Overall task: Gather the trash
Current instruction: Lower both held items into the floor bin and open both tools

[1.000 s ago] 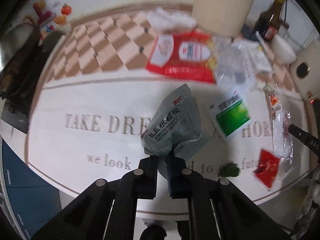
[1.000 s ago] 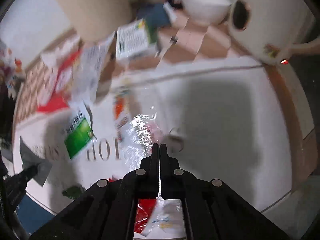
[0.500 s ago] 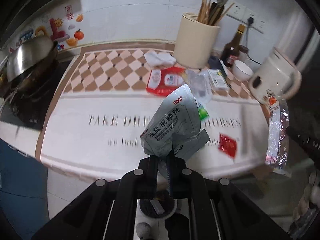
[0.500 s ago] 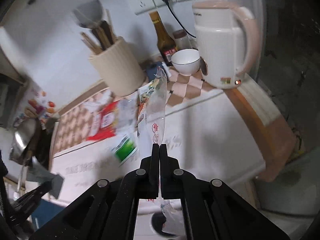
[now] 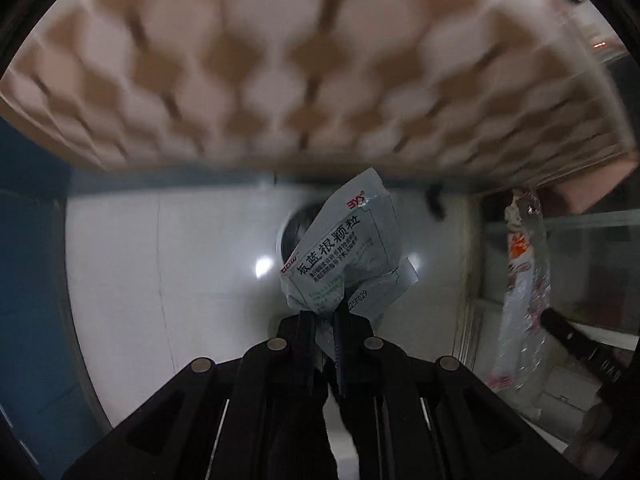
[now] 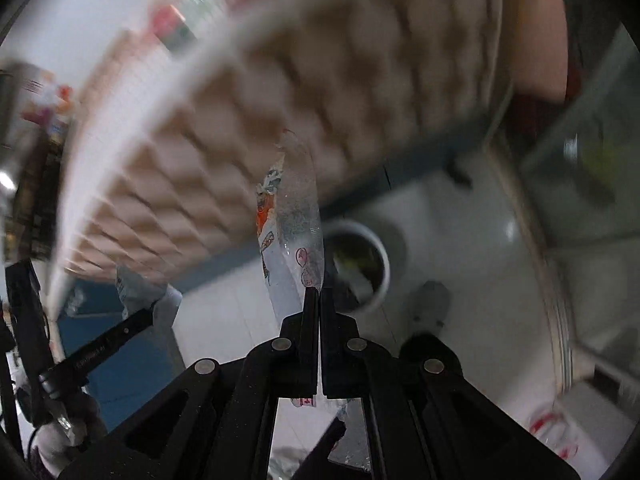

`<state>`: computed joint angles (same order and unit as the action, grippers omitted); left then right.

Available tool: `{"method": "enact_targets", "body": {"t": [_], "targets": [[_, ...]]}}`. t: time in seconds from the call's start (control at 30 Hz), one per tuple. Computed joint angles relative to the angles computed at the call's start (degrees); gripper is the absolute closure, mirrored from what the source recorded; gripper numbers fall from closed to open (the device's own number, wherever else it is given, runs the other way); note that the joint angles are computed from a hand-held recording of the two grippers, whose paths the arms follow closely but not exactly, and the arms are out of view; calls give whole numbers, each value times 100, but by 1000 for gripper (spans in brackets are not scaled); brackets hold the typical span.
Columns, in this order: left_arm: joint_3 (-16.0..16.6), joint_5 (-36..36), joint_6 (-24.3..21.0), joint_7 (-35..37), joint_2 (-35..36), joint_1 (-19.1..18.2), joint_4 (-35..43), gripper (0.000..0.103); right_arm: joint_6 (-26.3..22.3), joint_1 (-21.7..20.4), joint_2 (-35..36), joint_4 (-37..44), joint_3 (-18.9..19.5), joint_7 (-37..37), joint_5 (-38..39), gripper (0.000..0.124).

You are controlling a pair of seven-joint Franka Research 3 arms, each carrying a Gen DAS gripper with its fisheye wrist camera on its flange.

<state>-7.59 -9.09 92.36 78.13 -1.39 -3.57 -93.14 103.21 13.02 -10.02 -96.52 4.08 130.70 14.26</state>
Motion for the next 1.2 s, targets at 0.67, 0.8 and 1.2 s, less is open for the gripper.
{"method": "enact_targets", "body": {"t": [0.67, 0.8, 1.2], "targets": [[-378, 487, 2347, -130, 2686, -5, -1374, 89, 3127, 419, 3216, -1977, 98, -1560, 1063, 122], [-300, 846, 2604, -376, 2440, -72, -1622, 9, 2769, 504, 3334, -1698, 33, -1547, 711, 95], [-202, 1689, 2953, -760, 1282, -150, -2517, 3, 2420, 776, 2658, -1817, -103, -1235, -521, 21]]}}
